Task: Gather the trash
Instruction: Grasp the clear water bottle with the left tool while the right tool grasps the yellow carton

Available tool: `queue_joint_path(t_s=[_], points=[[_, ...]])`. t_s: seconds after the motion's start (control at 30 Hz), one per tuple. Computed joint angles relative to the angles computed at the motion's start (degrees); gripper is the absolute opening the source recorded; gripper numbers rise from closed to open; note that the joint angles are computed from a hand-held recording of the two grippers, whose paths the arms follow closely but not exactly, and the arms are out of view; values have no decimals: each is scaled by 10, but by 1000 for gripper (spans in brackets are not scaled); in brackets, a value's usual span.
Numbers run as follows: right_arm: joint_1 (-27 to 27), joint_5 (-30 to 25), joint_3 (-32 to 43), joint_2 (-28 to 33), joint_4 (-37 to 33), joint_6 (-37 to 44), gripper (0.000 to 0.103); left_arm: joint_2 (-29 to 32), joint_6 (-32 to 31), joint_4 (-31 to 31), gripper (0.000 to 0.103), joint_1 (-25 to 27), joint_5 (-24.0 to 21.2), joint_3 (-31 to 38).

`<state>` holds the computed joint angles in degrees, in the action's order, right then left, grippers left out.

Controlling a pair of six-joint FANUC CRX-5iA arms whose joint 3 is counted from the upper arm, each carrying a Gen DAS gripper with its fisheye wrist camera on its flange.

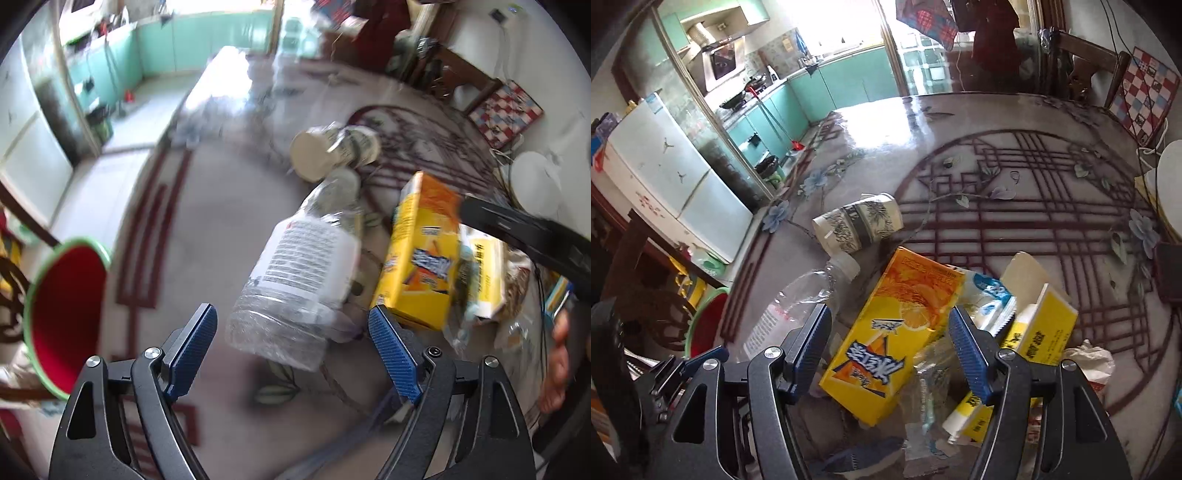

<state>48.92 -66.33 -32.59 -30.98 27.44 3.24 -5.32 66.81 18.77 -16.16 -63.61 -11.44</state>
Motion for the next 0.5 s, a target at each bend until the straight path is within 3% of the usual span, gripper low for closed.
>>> queue_joint_path(t_s=[0.33, 0.4, 0.43, 0.5], points=[[-38, -4, 13, -1, -72, 18, 65, 40, -32, 18, 84, -18, -3, 32], [-39, -2, 18, 5, -79, 22, 65, 53, -35, 7, 75, -27, -18, 46], [-38, 0, 20, 7, -79, 21, 65, 57, -35, 9, 55, -26, -24, 45], [-32, 2, 20, 9, -75, 15, 65, 55, -35, 26, 55, -17, -25, 34]])
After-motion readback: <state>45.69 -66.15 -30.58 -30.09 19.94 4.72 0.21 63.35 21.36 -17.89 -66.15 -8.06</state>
